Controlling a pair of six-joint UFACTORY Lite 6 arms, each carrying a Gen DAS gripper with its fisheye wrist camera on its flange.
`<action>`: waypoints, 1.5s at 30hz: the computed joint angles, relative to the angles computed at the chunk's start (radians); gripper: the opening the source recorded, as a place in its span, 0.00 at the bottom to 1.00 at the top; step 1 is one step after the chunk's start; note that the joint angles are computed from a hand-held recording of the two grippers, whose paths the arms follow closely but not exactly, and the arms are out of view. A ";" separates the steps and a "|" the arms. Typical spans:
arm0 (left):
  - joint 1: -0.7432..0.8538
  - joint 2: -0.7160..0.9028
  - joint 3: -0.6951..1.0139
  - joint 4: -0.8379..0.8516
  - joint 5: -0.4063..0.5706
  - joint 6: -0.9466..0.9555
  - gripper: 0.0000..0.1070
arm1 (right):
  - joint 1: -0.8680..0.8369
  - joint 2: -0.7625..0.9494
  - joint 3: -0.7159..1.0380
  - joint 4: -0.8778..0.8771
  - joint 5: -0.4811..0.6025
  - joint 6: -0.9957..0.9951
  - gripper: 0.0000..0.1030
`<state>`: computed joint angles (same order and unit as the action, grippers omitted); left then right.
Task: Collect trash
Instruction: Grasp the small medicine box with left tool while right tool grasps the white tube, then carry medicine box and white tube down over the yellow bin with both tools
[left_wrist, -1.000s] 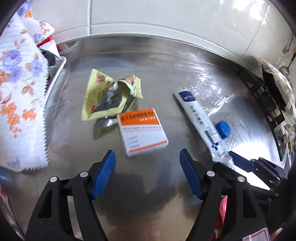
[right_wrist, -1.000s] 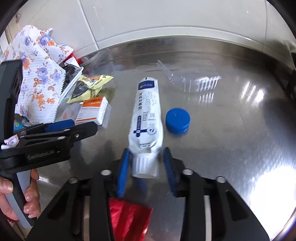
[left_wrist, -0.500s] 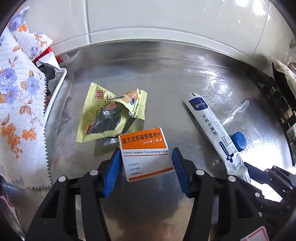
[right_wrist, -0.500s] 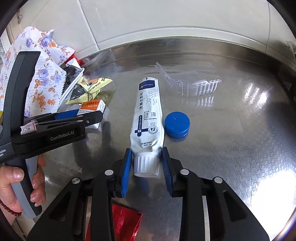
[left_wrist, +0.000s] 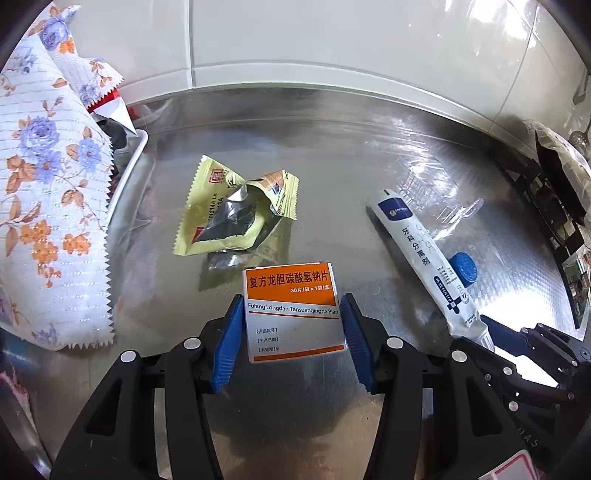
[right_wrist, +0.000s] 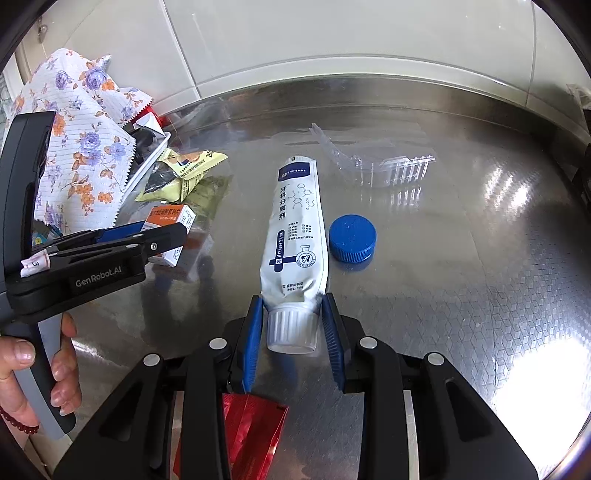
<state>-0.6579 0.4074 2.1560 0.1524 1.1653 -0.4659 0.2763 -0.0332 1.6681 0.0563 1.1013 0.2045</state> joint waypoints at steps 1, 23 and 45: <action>0.004 0.000 0.003 -0.002 0.001 0.003 0.48 | 0.001 -0.002 0.001 0.000 0.001 -0.001 0.32; -0.018 -0.165 -0.139 0.007 -0.027 -0.010 0.48 | -0.021 -0.114 0.025 0.040 0.011 -0.006 0.32; -0.023 -0.270 -0.315 0.000 -0.063 -0.012 0.48 | 0.007 -0.043 -0.087 -0.127 -0.051 0.069 0.64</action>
<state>-0.6807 0.1374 1.8410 0.1521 1.1027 -0.4774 0.2831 -0.0765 1.5812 -0.0705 1.0500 0.2736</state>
